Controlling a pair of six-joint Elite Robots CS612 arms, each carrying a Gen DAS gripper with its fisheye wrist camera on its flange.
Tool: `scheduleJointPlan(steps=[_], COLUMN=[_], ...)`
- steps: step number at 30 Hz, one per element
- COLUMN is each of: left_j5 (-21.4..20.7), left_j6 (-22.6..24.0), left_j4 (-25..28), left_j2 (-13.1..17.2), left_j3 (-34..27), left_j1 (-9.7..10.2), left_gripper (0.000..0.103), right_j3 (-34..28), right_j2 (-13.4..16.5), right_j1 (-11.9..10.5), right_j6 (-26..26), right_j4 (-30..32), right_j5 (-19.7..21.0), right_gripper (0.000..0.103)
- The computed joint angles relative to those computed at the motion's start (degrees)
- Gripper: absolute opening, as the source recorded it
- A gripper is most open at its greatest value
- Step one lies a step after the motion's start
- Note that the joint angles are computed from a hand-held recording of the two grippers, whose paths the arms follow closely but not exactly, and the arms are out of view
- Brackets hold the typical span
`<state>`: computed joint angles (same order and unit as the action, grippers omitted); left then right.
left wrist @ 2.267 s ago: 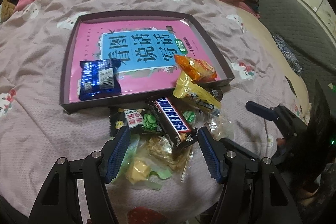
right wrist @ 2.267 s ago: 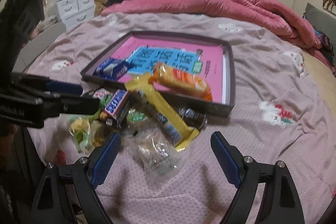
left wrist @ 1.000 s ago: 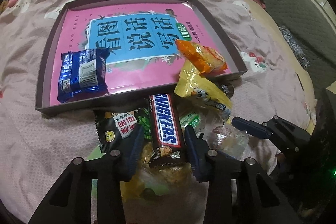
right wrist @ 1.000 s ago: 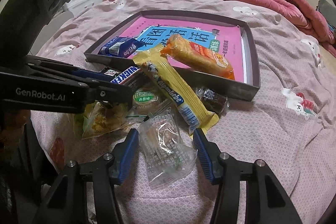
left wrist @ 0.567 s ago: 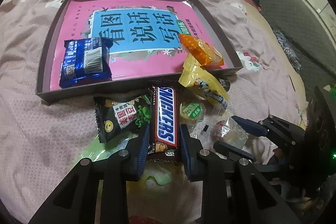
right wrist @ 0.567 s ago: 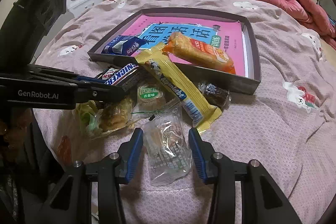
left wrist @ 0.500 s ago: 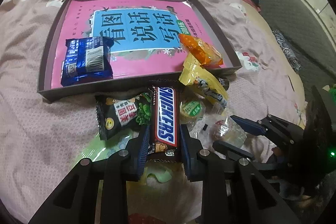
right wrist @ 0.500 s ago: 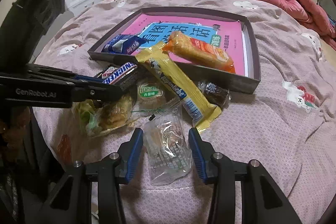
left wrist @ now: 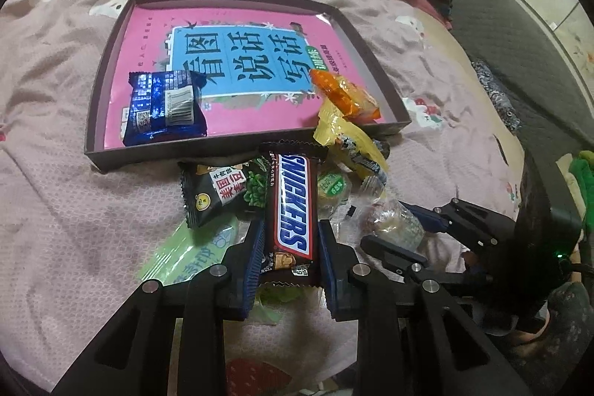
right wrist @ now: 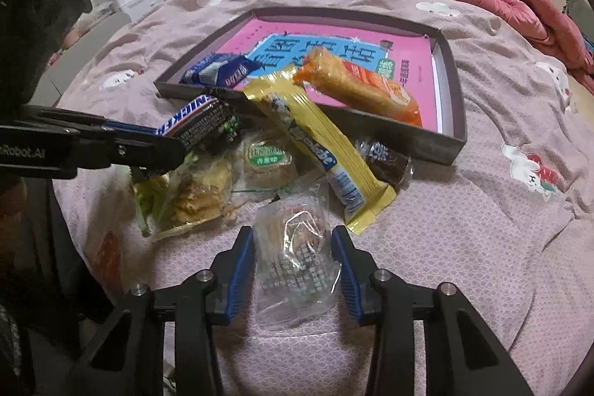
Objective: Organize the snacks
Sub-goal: 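Grasp the clear plastic bag of sweets with the right tool while the left tool lifts the Snickers bar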
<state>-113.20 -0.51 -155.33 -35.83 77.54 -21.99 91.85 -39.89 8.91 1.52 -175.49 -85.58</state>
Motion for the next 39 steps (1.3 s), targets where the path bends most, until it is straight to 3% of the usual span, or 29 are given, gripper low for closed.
scheduleJointPlan(steps=[6,18,39], left_j5=[-0.12,0.25,2.37], left_j6=[-0.13,-2.57,-5.34], left_j4=[-1.74,-6.5,-12.88], left_j2=[-0.94,-1.78,-1.61], left_j3=[1.03,1.94,1.53], left_j1=[0.32,1.05,1.66], left_gripper=[0.029,0.029,0.029], right_j3=[1.39,2.47,1.42], right_j2=[-0.93,-1.23,-0.99], right_j1=[-0.32,-0.41,-0.44], right_j6=[1.62,4.73,7.94], right_j4=[-4.77,-16.18,-20.43], right_j5=[2.62,1.79,-3.81], right_gripper=[0.041,0.041,0.041])
